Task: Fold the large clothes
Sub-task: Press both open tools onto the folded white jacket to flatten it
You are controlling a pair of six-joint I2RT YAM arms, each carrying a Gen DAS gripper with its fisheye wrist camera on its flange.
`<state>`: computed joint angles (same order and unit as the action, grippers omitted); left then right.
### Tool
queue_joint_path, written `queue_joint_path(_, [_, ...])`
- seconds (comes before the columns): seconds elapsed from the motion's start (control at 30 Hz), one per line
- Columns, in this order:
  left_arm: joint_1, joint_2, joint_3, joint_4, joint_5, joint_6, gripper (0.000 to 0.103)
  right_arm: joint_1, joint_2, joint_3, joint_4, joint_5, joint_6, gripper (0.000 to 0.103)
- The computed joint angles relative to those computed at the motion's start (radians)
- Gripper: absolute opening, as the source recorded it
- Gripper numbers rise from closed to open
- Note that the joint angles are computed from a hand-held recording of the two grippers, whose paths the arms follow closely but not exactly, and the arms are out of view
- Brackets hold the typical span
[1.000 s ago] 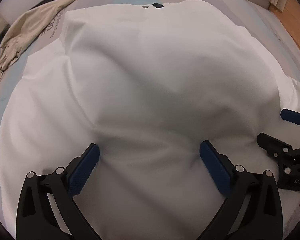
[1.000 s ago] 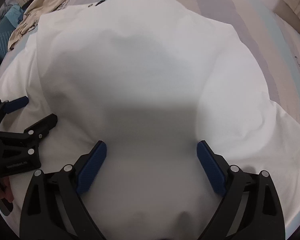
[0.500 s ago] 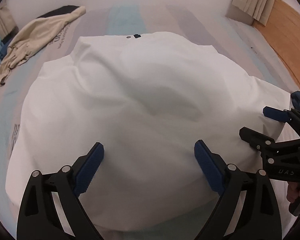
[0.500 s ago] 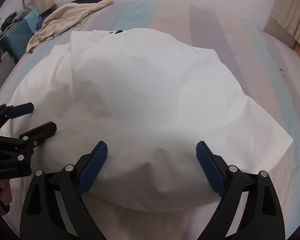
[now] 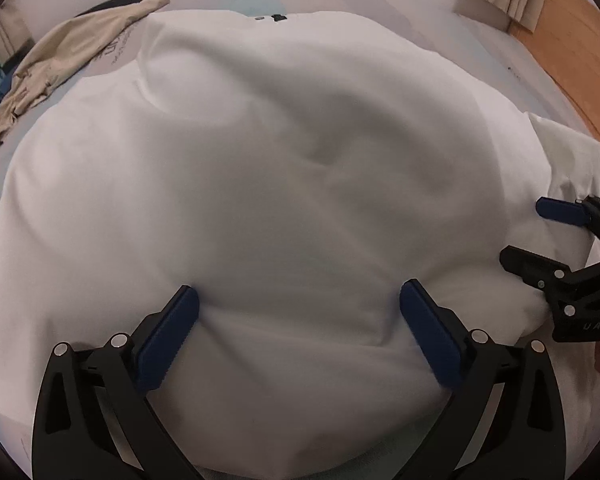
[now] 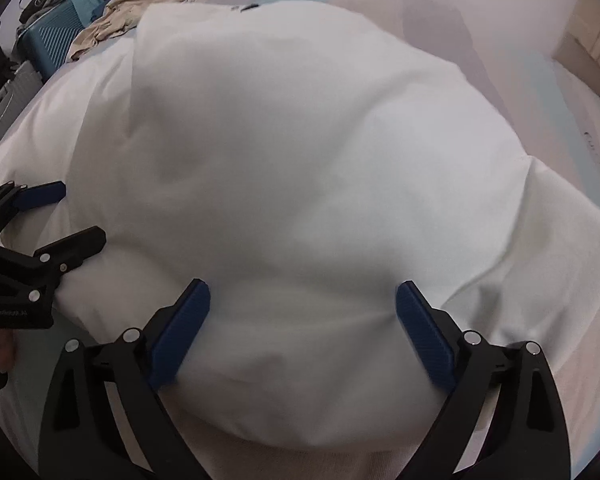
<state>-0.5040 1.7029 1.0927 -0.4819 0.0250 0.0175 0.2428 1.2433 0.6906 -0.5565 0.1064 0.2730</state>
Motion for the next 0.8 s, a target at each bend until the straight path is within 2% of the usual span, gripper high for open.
queue_joint_path(0.1, [0.014,0.009,0.045,-0.042,0.011,0.007,0.098,0.007,0.004,0.019,-0.016,0.016,-0.007,0.090])
queue_joint_path(0.2, [0.043,-0.054,0.043,-0.072,-0.016,0.032,0.098,0.040,-0.071,0.033,-0.093,0.152,-0.020,0.090])
queue_joint_path(0.23, [0.058,-0.079,0.035,-0.075,-0.022,0.042,0.098,0.030,-0.113,0.027,-0.114,0.166,-0.046,0.090])
queue_joint_path(0.33, [0.136,-0.136,0.007,-0.095,-0.040,0.100,0.097,-0.032,-0.184,0.013,-0.164,0.147,-0.117,0.090])
queue_joint_path(0.5, [0.242,-0.188,-0.059,-0.073,-0.014,0.215,0.095,-0.099,-0.205,-0.020,-0.149,0.109,-0.212,0.090])
queue_joint_path(0.53, [0.256,-0.189,-0.068,-0.060,-0.015,0.223,0.095,-0.101,-0.200,-0.027,-0.142,0.104,-0.211,0.090])
queue_joint_path(0.63, [0.334,-0.164,-0.083,-0.035,0.016,0.215,0.095,-0.208,-0.167,-0.050,-0.110,-0.017,-0.200,0.090])
queue_joint_path(0.8, [0.392,-0.111,-0.092,-0.009,0.056,0.211,0.098,-0.190,-0.141,-0.070,-0.077,-0.004,-0.157,0.091])
